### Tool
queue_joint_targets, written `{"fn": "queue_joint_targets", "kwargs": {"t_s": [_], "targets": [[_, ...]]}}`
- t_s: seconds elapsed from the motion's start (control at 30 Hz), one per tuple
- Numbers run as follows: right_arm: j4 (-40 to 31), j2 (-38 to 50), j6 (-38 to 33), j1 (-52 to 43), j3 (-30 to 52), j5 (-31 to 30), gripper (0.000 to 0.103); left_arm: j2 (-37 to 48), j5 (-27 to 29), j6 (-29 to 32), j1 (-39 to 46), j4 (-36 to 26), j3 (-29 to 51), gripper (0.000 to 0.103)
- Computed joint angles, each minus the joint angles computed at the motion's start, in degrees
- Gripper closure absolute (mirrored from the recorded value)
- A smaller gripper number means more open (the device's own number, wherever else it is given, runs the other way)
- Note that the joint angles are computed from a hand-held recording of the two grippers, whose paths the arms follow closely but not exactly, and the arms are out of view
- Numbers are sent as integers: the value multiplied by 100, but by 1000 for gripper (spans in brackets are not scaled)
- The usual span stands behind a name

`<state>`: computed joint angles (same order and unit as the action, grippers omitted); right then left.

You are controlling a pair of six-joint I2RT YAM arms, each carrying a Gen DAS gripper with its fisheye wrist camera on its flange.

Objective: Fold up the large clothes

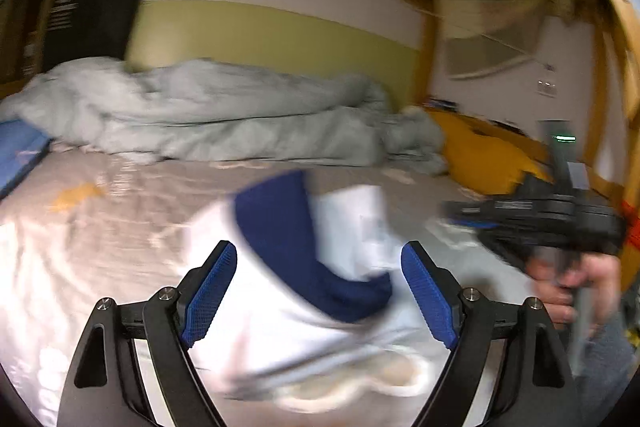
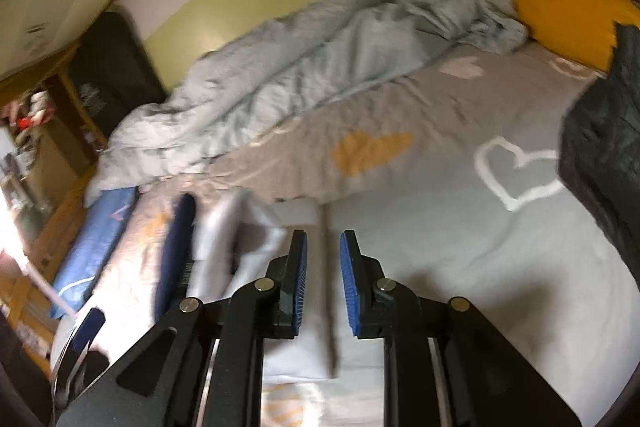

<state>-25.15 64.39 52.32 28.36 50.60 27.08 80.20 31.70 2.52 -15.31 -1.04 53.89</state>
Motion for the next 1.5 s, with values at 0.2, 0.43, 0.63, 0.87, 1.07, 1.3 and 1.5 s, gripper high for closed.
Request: {"fn": "queue_joint_targets", "kwargs": {"t_s": [0.2, 0.43, 0.63, 0.87, 1.07, 1.3, 1.5], "targets": [[589, 985, -772, 404, 908, -692, 83, 1417, 555, -481, 929, -548, 1041, 17], [-141, 3146, -733, 470, 2681, -772, 27, 1966, 176, -78, 777, -869, 1217, 17], [796, 2770, -615, 420, 2027, -1143, 97, 2050, 375, -111, 807, -874, 1240, 17], [-204, 1940, -617, 1069, 1981, 303, 97, 2845, 1459, -1077, 543, -1816, 2616, 17], [1038, 1695, -142, 23, 470, -1201, 98, 3004, 347, -699, -116, -1890, 2670, 17], [976, 2042, -552, 1, 553, -995, 90, 2983, -274, -419, -258, -1492, 2404, 13], [331, 1849, -392, 100, 738, -465, 37, 2745, -775, -251, -425, -1225, 2150, 14]]}}
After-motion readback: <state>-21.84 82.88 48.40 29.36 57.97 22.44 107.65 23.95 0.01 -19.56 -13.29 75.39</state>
